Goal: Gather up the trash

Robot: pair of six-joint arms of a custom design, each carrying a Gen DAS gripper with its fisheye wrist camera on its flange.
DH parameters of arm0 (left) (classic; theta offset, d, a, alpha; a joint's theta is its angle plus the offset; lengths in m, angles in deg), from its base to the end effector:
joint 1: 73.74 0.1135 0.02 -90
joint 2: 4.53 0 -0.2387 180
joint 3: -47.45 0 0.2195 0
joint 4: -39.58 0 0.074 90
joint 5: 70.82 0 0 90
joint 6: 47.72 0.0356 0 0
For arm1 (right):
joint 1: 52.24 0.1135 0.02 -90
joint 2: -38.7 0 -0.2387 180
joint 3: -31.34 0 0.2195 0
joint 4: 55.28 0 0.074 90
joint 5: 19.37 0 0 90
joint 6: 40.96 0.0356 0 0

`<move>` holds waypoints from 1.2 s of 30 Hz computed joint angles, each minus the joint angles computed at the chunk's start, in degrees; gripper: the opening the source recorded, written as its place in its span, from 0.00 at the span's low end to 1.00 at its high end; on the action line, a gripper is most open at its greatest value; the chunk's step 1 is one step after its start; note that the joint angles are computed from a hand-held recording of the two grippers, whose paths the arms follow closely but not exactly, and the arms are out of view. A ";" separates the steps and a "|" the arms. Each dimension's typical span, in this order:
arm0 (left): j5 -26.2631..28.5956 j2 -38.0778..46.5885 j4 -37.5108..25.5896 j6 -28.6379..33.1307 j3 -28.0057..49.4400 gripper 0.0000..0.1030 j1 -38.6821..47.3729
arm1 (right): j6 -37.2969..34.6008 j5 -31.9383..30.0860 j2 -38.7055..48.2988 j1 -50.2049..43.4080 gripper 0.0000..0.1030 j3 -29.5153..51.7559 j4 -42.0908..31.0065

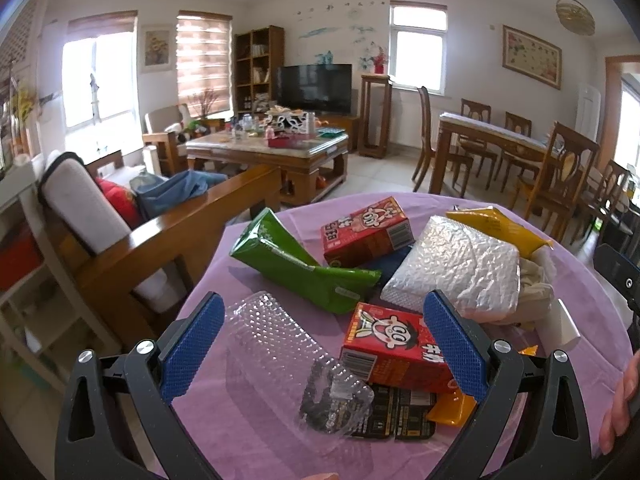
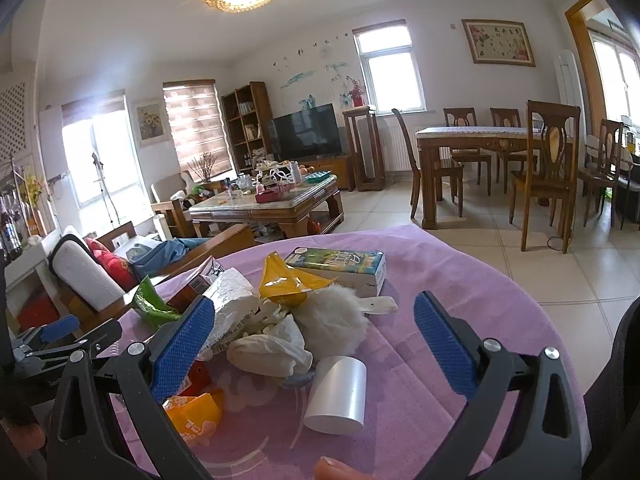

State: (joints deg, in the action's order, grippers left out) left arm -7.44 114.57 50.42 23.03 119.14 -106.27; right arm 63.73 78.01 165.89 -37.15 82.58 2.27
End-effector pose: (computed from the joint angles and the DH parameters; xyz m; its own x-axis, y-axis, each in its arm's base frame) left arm 0.3202 -0.1853 0.0974 -0.5327 -0.0098 -0.8462 0.0018 0.9999 -0.0127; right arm 0.3114 0.0792 0.0562 -0.3304 0.1714 -0.9281 -0.0586 0.9778 0.2014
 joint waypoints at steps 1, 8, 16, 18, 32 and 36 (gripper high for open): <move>0.04 0.08 -0.14 0.00 0.16 0.95 0.03 | -0.08 -0.37 -0.37 -0.30 0.96 -0.15 -0.23; 0.12 0.10 0.02 0.07 0.07 0.95 0.10 | 0.06 -0.35 -0.16 -0.15 0.96 -0.04 -0.20; 0.19 0.07 -0.10 0.03 0.11 0.95 0.14 | 0.17 -0.65 -0.24 -0.36 0.96 -0.04 -0.31; 0.17 0.04 -0.07 0.03 0.07 0.95 0.13 | 0.18 -0.64 -0.28 -0.38 0.96 -0.06 -0.35; 0.17 0.01 -0.22 0.05 0.13 0.95 0.04 | 0.28 -0.82 -0.29 -0.54 0.96 -0.28 -0.16; 0.26 0.20 -0.21 0.04 0.34 0.95 0.05 | 0.17 -1.00 -0.39 -0.73 0.96 -0.34 -0.28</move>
State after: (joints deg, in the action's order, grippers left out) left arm -7.18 114.78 50.22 23.08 119.47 -106.22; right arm 63.90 77.02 165.49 -37.88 82.24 1.99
